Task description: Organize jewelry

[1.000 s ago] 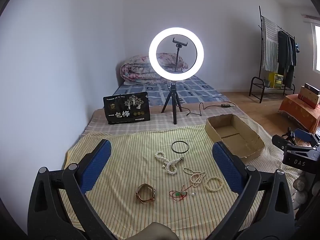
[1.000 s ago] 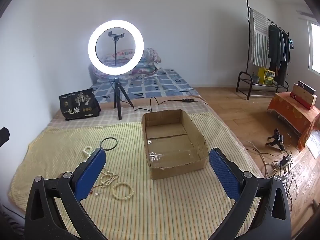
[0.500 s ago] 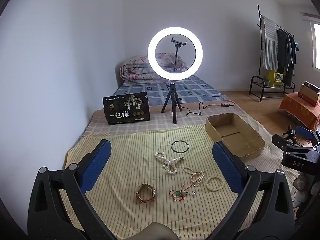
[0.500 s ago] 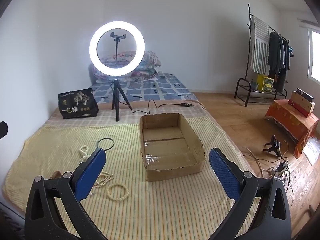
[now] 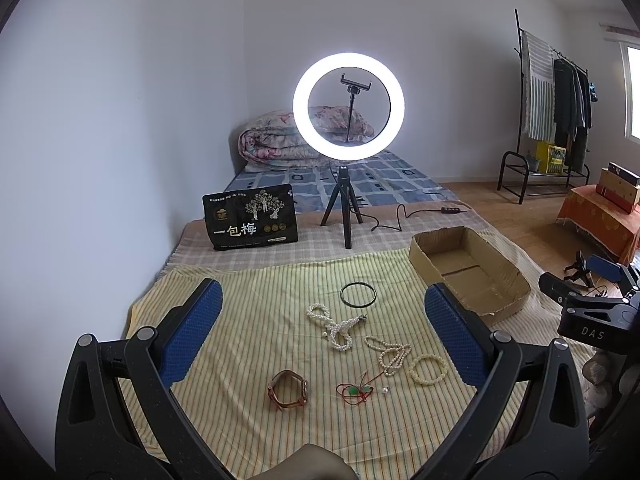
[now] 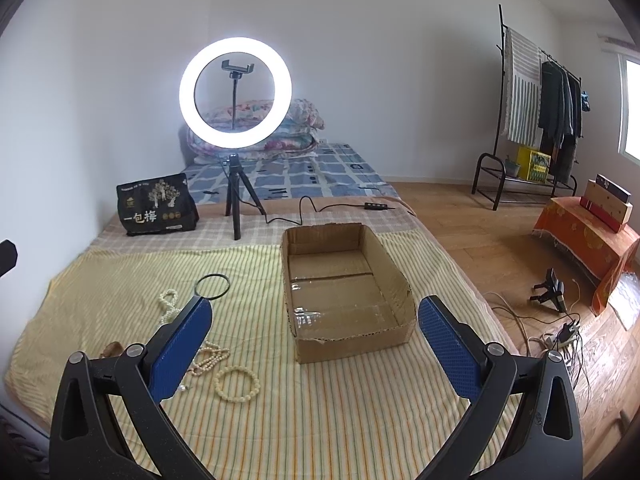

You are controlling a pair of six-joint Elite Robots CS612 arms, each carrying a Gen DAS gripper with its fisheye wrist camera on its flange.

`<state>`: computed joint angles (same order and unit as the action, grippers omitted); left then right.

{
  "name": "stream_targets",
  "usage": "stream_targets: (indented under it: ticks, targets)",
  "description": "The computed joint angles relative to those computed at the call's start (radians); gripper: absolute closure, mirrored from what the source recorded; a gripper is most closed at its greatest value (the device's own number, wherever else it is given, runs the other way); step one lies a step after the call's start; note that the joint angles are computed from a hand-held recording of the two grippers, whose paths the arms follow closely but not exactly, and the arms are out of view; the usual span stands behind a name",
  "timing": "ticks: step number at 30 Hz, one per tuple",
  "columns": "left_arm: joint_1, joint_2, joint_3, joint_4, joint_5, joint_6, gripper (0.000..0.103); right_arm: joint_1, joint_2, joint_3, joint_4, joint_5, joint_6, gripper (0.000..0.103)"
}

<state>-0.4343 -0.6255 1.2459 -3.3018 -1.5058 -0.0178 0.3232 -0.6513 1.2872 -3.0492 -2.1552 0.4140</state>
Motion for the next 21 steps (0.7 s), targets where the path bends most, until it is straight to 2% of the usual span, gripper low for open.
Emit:
stream_targets:
  ticks: [1, 10, 12, 21]
  targets:
    - [-0.013, 0.003, 0.004, -0.006, 0.017, 0.003, 0.0, 0.0, 0.0, 0.0, 0.001, 0.0, 0.001, 0.001]
    - [-0.007, 0.022, -0.031, 0.013, 0.014, 0.003, 0.0, -0.002, -0.001, 0.002, 0.0, 0.002, 0.003, 0.001]
    - [-0.013, 0.003, 0.005, -0.009, 0.017, 0.005, 0.0, -0.002, -0.002, 0.004, 0.001, 0.001, 0.003, 0.001]
    - [-0.011, 0.01, -0.006, -0.005, 0.015, 0.004, 0.0, -0.001, -0.002, 0.003, 0.003, 0.002, 0.004, 0.001]
